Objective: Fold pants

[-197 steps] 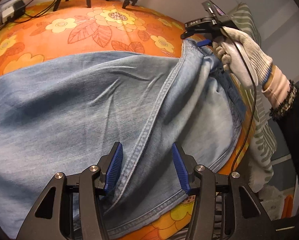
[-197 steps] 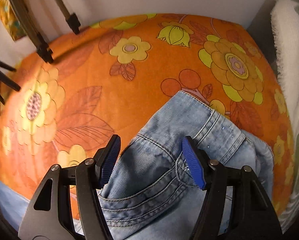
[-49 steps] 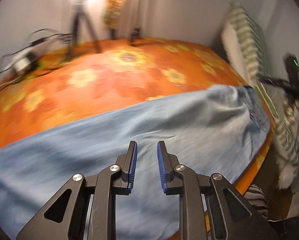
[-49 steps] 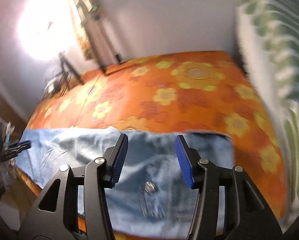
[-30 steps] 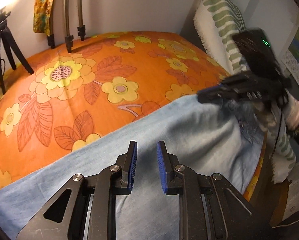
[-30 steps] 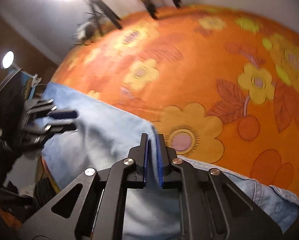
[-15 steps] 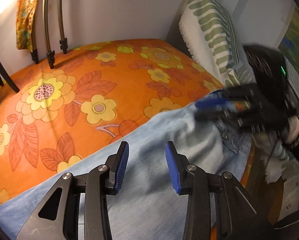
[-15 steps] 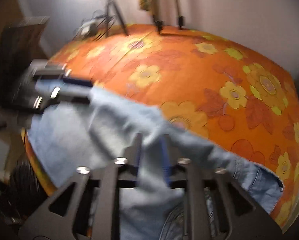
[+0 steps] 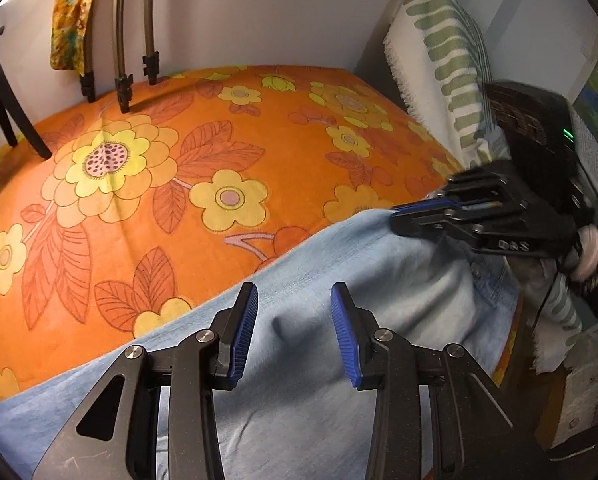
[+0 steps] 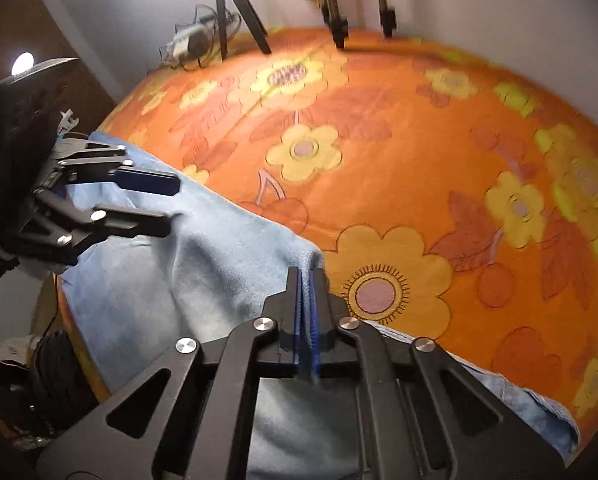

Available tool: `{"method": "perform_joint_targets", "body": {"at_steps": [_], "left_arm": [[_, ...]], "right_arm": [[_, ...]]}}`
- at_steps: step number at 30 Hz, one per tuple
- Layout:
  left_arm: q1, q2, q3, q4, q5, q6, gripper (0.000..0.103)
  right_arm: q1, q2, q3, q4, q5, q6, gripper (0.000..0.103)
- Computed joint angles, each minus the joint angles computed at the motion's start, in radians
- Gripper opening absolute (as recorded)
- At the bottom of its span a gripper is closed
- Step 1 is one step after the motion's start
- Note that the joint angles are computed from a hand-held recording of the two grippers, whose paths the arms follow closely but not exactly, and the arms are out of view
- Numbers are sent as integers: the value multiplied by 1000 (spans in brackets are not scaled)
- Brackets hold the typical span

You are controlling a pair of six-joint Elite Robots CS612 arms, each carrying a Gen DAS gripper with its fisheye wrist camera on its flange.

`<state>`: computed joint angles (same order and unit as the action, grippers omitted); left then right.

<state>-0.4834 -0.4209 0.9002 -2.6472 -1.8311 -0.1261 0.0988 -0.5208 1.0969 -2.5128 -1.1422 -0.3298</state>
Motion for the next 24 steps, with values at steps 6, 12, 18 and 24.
{"method": "perform_joint_targets", "body": {"at_steps": [6, 12, 18, 24], "left_arm": [[8, -11, 25, -64, -86, -28, 36], [-8, -20, 55, 9, -124, 64, 36], [-25, -49, 129, 1, -105, 126, 36], [-24, -37, 126, 0, -108, 95, 36]], "right_arm": [[12, -96, 211, -283, -27, -59, 3], [16, -118, 275, -227, -39, -72, 3], [19, -134, 274, -155, -53, -112, 11], [17, -125, 225, -192, -49, -14, 29]]}}
